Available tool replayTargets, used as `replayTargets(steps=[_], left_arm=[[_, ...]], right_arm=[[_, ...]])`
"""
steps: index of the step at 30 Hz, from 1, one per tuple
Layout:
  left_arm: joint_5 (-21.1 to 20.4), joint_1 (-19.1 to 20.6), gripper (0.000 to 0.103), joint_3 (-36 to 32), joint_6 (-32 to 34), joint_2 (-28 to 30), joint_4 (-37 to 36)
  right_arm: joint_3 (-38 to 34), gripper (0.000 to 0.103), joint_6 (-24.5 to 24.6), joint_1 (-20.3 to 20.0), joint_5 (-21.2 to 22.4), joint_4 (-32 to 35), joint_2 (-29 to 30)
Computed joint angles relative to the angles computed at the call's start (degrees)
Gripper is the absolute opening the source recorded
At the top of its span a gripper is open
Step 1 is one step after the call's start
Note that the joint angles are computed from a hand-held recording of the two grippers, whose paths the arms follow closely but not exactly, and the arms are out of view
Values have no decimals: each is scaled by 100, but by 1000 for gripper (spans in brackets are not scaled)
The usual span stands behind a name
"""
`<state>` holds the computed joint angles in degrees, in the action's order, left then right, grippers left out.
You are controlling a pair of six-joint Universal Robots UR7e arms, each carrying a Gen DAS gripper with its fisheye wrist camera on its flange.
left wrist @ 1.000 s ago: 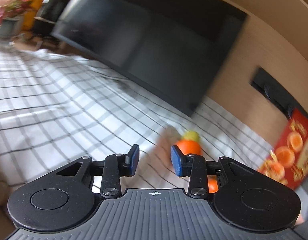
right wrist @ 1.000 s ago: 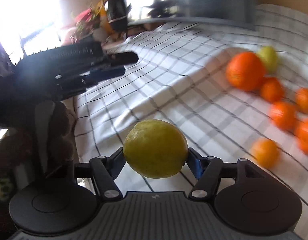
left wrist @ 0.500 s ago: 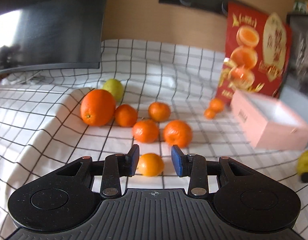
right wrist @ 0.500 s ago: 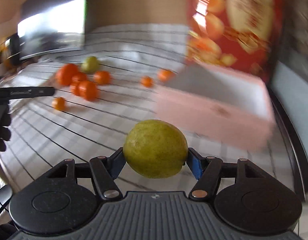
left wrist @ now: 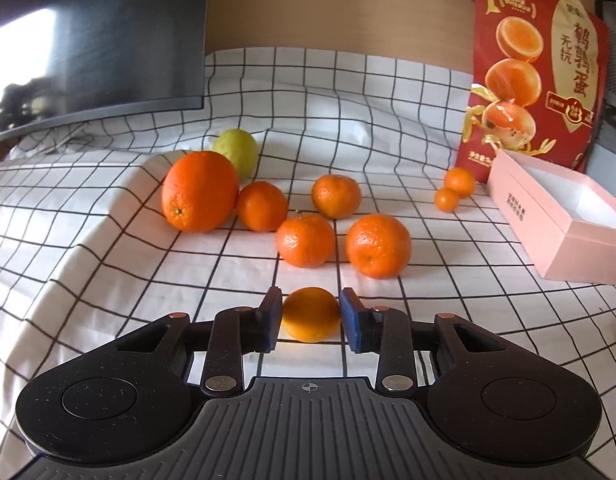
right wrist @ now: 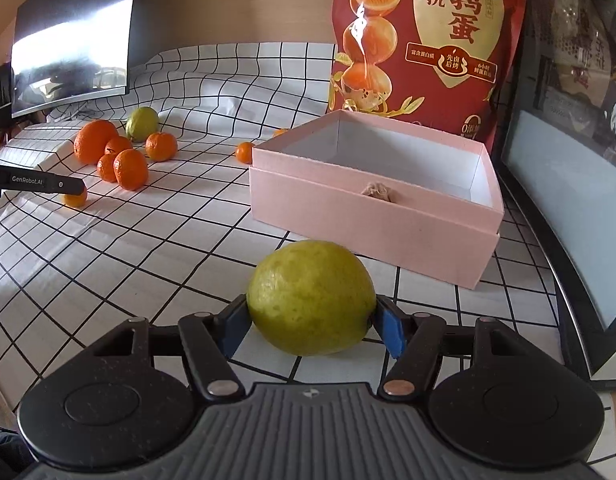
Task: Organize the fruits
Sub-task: 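Carry the mandarin in the left tool and the pear in the right tool to the pink box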
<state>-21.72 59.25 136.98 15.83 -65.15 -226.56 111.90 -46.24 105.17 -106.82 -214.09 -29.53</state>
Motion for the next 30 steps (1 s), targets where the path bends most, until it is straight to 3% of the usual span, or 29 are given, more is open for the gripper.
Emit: replayTargets(steps=[8, 10, 13, 18, 24, 30], left_arm=[[-282, 69, 40, 148, -165, -180, 19], [-525, 180, 44, 183, -477, -356, 422], [-879, 345, 39, 221, -884, -541, 908], [-883, 241, 38, 234, -616, -359, 250], [-1839, 0, 38, 366, -611, -286, 176], [-2509, -166, 38, 63, -689, 368, 349]], right_arm=[[-57, 67, 153, -2, -97, 149, -23], [-43, 68, 207, -22, -59, 190, -50], [-15, 71, 323, -69, 28, 323, -117], [-37, 73, 603, -104, 35, 614, -201], [-78, 78, 692, -82, -63, 690, -196], [-89, 79, 662, -60, -122, 666, -176]])
